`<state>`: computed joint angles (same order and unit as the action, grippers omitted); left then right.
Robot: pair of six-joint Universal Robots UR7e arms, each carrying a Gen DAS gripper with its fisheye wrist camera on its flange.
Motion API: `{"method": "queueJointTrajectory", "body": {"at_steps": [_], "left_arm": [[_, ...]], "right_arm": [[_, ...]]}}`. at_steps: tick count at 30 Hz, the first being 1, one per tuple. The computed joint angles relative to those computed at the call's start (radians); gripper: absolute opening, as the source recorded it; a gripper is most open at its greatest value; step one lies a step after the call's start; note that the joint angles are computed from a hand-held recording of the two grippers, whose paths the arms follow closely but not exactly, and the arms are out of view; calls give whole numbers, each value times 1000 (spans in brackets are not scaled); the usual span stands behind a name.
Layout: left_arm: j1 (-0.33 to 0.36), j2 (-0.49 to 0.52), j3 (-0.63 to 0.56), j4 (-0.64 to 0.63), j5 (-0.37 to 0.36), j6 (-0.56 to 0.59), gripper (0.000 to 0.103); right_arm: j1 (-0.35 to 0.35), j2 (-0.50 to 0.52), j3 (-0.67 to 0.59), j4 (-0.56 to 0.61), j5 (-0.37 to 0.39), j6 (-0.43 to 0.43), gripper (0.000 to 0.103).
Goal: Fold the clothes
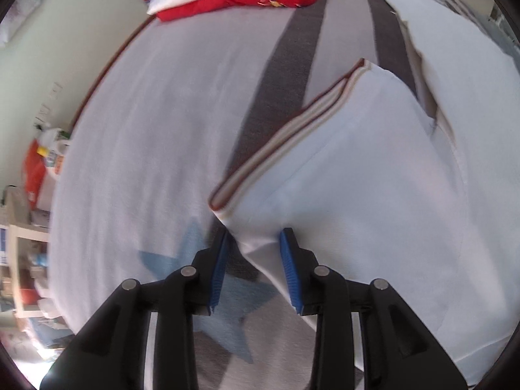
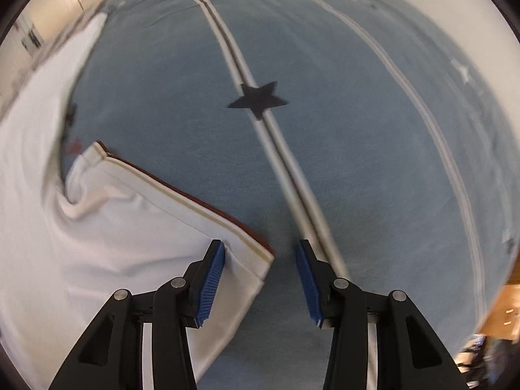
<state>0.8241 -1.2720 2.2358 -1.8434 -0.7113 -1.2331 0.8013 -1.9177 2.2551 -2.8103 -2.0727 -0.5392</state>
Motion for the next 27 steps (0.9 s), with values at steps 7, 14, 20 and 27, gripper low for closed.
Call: {"method": "queueJointTrajectory", "body": {"at_steps": [7,14,20,27], "left_arm": [[-38,18,-114,54,74,-32,29],[-31,257,-328,-333,103,310,29],[54,420,-502,-626,50,703,29],[200,726,-1007,-678,-53,1049,29]], "right_arm": [[90,66,-46,-117,-247,58,23],[257,108,-196,150,12,164,34],[429,452,-413,72,58,114,38],[491,738,-715,96,47,223,39]]}}
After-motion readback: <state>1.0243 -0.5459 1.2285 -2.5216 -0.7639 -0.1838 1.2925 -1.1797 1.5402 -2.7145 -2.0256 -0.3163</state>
